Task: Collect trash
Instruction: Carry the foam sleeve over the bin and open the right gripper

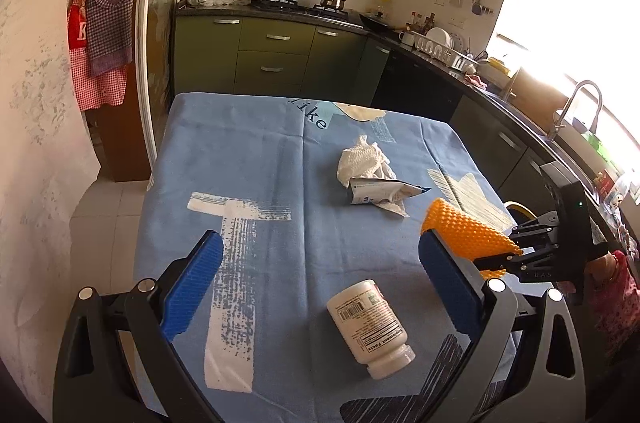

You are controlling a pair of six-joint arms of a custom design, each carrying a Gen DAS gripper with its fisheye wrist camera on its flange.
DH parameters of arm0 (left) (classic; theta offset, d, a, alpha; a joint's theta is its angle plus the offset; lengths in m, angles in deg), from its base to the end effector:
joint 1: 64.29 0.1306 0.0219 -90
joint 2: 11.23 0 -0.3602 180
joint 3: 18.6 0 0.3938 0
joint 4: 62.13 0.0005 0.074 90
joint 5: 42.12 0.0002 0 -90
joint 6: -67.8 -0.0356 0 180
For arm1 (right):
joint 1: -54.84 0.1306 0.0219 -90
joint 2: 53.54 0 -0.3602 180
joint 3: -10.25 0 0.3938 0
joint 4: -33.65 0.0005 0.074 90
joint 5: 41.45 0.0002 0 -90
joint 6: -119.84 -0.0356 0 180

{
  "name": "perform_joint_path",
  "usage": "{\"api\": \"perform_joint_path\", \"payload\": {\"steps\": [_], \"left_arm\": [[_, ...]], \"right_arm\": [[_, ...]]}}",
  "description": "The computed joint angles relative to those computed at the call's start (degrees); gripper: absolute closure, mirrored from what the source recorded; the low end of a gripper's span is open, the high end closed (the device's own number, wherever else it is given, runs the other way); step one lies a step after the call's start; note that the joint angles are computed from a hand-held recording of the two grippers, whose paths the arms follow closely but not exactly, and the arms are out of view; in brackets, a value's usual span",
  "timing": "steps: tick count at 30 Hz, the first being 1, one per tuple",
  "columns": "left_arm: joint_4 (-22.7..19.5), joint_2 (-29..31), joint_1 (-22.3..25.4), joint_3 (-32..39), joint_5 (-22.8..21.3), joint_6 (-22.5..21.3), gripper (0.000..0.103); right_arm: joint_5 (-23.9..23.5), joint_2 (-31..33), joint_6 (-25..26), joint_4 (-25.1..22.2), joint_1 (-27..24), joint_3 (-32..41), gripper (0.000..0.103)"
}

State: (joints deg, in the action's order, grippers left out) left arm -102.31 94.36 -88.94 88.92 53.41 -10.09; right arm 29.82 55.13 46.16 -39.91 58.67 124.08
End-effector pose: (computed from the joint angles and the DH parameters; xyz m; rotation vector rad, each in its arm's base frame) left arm 0.5420 -0.2530 0.4229 0.3012 2.2541 -0.4519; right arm 0.5669 0.0489 0.4070 -0.5575 2.6509 0.3877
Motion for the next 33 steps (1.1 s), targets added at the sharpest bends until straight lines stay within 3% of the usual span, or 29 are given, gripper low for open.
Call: {"api": "perform_joint_path", "payload": {"steps": [4,7,10,12,18,20,21,22,25,33], "left_arm": [[-0.42,0.57,-0.71,0.74,0.38,-0.47,0.006],[-0.74,1.17,-1.32,1.4,0.54,-0.66,0.006],[-1.05,1.62,-1.72,1.93,0.61,-0.87,0.006],[-1.27,1.97,-2.01,2.32,0.64,-0.8,0.006],[-2.48,2.84,-3.06,3.67,0.23,-1.33,0.006],[-2.75,2.94,-3.34,4.01,0.12,-1.53,0.006],[-2.83,3.03,-3.38,4.19,0.11,-1.63,0.006],[-3.05,3.13,-3.52,4.41,-0.07,-1.75,0.006],[-3.58,3.26,-3.82,4.79,-0.52,-1.84,0.006],[-5.98,4.76,-4.44,6.64,-1.19,-2.17,0.006]], "right_arm": [[2.05,-5.92,-12.29,7.38,-6.08,-9.26,0.09],[4.86,-9.68,-19.68,9.62,-12.55,-13.83,0.09],[11.61,-12.13,-23.91,10.76,-17.39,-16.29,0.089],[17.24,-12.52,-25.31,10.3,-20.04,-16.51,0.089],[23.65,-10.35,-28.16,9.94,-24.86,-16.17,0.089],[25.8,-9.5,-29.15,11.04,-25.28,-16.55,0.077],[26.06,-9.13,-29.71,11.92,-25.47,-16.91,0.068],[26.22,-9.19,-30.43,12.81,-25.61,-17.44,0.052],[28.16,-10.0,-31.48,14.75,-25.29,-18.65,0.05],[27.37,-19.12,-31.44,20.82,-21.38,-26.04,0.041]]}}
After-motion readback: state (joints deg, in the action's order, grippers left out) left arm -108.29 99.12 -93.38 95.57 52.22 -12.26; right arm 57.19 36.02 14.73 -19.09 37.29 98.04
